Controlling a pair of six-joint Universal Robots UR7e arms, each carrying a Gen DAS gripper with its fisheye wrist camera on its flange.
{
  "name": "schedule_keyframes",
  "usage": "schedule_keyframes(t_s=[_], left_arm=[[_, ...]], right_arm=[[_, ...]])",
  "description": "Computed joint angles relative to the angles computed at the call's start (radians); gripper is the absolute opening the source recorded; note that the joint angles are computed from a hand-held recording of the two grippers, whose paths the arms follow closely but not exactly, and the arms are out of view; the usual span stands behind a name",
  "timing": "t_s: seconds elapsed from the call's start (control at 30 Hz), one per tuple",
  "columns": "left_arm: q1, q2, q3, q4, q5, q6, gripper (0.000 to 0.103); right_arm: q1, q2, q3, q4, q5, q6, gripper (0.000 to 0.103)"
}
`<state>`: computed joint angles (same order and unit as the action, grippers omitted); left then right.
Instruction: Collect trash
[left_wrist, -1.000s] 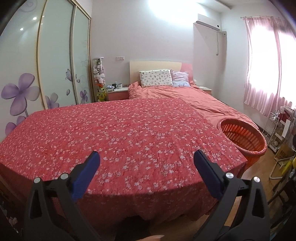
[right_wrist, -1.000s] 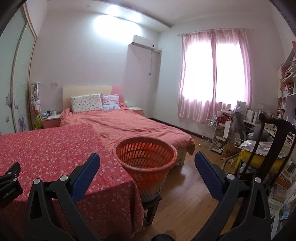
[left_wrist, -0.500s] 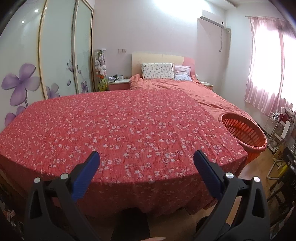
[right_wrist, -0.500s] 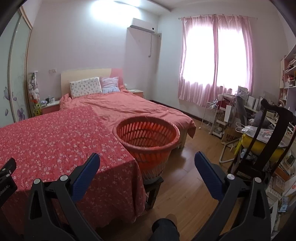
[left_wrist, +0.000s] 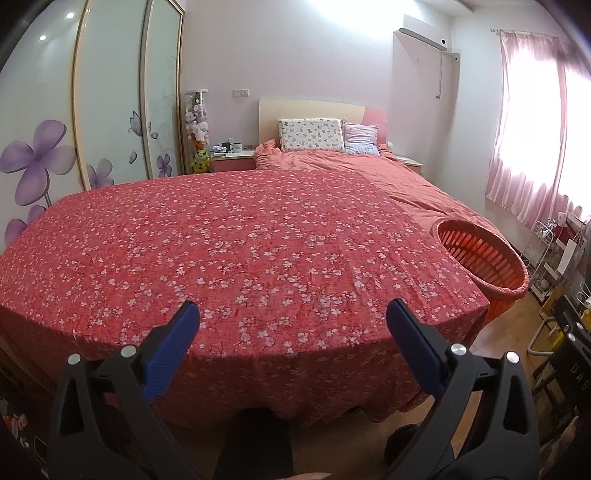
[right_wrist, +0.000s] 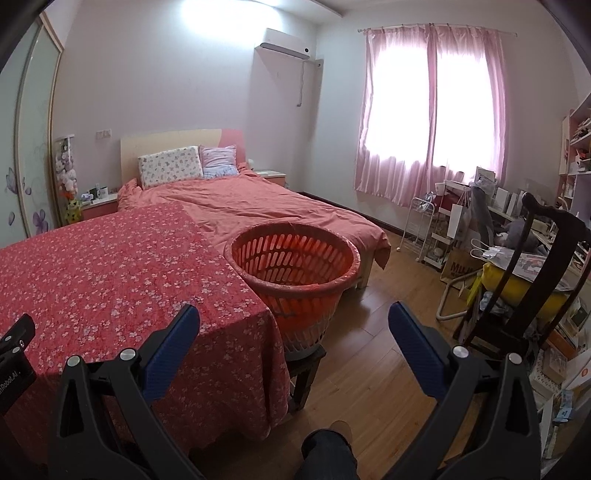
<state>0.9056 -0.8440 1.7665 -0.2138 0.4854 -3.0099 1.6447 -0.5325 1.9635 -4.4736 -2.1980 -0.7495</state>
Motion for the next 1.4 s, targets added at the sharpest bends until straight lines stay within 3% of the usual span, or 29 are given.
schedule_keyframes(t_s=[1.4], left_arm=[[-0.033,-0.023,0.034,-0.066,-0.02,0.034,0.099]], right_arm=[[0.001,-0.004,0.007,0.008,0.008,0.006,0.101]])
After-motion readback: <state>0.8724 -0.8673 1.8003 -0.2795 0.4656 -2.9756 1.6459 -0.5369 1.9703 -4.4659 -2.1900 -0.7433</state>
